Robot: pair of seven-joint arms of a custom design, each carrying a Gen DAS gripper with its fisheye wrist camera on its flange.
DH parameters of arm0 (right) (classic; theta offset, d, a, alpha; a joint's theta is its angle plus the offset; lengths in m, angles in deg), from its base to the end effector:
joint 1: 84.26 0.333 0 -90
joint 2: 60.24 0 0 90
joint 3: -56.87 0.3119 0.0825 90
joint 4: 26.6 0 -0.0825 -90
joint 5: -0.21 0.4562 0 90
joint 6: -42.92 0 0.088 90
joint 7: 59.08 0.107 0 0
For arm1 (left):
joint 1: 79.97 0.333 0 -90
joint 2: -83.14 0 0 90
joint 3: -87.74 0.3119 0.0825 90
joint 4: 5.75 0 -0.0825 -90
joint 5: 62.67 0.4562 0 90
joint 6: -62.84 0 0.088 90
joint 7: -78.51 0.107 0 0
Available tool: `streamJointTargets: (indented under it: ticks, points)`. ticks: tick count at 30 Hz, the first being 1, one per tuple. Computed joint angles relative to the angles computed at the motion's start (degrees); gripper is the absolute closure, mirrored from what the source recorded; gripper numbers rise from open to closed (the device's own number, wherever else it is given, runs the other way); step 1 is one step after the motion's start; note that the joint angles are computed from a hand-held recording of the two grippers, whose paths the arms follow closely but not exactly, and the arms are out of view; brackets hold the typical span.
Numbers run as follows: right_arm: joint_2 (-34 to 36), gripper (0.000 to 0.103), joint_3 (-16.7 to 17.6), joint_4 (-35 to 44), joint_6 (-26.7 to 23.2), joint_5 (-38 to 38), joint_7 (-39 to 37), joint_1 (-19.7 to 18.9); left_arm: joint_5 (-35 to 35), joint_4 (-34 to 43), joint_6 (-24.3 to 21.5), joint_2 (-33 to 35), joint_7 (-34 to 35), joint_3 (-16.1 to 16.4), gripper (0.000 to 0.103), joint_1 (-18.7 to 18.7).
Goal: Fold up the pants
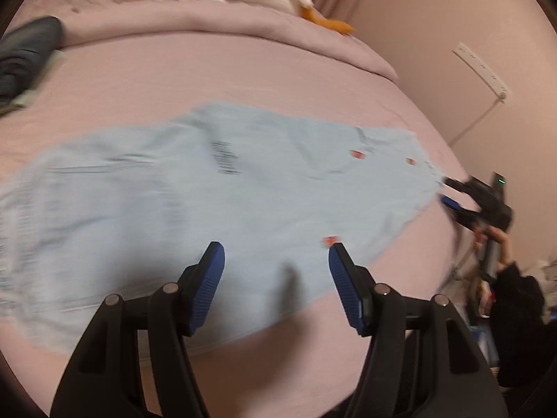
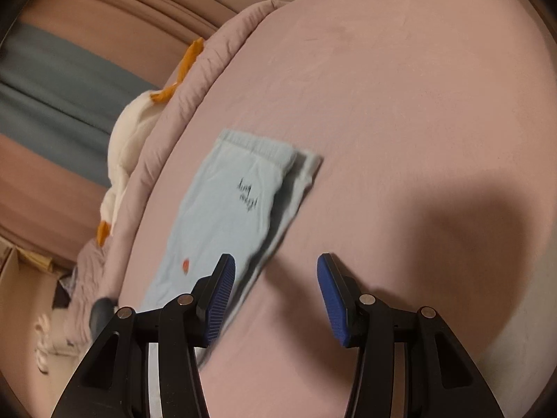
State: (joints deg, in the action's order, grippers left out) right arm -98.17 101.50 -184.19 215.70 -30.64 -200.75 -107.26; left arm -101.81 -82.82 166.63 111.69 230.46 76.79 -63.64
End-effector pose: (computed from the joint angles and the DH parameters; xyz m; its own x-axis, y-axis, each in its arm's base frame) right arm 0.4282 0.1803 0.3791 -0.6208 -0.3578 -0.6975 -0.1002 0.9187 -0.3821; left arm 0.7716 0.0476 0.4426 -0.7329 -0.5524 0.3971 -0.6711 0.4909 -0.5556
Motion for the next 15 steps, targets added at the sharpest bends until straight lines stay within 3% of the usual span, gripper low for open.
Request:
streamJointTargets:
  ticks: [3, 7, 8, 9, 10, 12, 15]
  points:
    - [2.1, 0.053, 0.8, 2.1, 1.4, -1.7, -1.5, -3.0, 0.5, -0.8, -0.4, -0.4, -0.6, -0.8, 0.041, -1.6]
    - [0.6, 0.055, 7.9, 3.0, 6.4, -2.5, 2.6, -12.3, 1.0, 0.8, -1.0, 1.4, -4.2, -1.2, 0.041, -3.6]
    - [-1.6, 0.067, 9.4, 1.6, 7.4, -0.4, 2.3, -12.8, 1.6, 0.7, -0.2, 1.5, -5.2, -1.0, 0.041, -4.1]
    - [-3.0, 0.079, 9.1, 0.2, 7.9, -0.9, 3.8, -11.8, 2.6, 0.4, 0.9, 1.5, -6.2, -0.8, 0.041, -4.7]
    - [-2.4, 0.096, 10.0, 0.2, 9.1, 1.4, 2.2, -12.8, 3.4, 0.2, 1.6, 1.5, -7.0, -0.7, 0.041, -5.2]
    - [-2.6, 0.097, 9.7, -0.5, 9.5, 2.6, 0.8, -12.1, 4.2, 0.0, 2.1, 1.6, -6.7, -0.8, 0.042, -5.1]
    - [-3.1, 0.098, 5.5, -1.0, 4.7, 3.8, -4.2, -7.3, 5.3, -1.2, 3.4, 0.7, -5.6, -0.9, 0.043, -5.3]
